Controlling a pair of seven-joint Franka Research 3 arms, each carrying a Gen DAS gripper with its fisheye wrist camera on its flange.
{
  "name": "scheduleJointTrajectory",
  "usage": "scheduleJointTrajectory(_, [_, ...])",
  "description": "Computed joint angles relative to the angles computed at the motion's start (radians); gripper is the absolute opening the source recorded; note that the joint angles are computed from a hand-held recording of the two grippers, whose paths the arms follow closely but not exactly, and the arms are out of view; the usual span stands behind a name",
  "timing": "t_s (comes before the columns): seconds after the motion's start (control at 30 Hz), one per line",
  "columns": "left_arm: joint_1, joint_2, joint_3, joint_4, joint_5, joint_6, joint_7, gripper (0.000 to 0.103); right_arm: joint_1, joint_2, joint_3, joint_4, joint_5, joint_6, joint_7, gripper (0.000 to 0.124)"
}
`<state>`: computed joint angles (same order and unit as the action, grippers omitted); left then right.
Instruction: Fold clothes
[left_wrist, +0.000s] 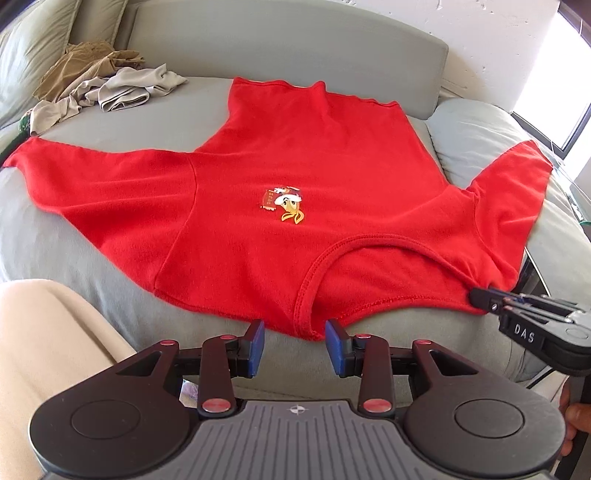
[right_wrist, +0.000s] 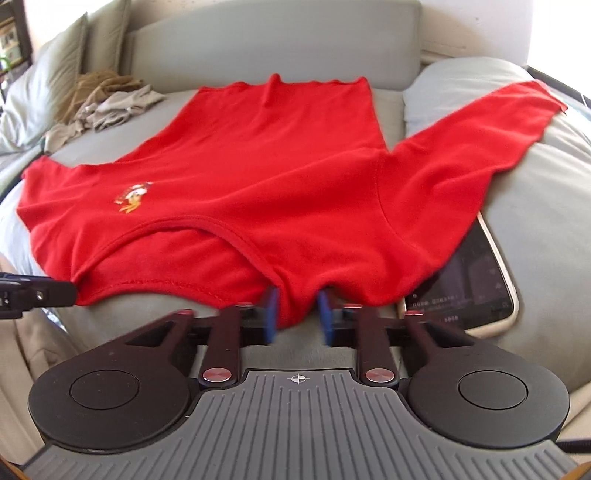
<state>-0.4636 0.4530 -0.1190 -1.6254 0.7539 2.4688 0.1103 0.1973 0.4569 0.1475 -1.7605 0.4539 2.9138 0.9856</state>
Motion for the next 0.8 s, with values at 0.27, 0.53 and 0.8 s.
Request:
scheduleJointTrajectory(0.27, [0.019,-0.036,-0.005,-0.061,-0.002,0.046,-0.041,0.035,0.021,-0.097,-0.029,-0.047,-0.002,-0.092,0.064,0.004])
scheduleJointTrajectory(0.53, [0.028,-0.063,-0.011,-0.093,-0.023,0.063,-0.027,0.040,0.044,-0.090,-0.099,-0.028,-0.124,-0.218,0.265,0.008])
scheduleJointTrajectory(0.8, [0.026,0.039,0.009,0.097,0.030,-0.017,0.099,0.065,-0.008,-0.059,-0.026,0.028,0.009,-0.069,0.116,0.051])
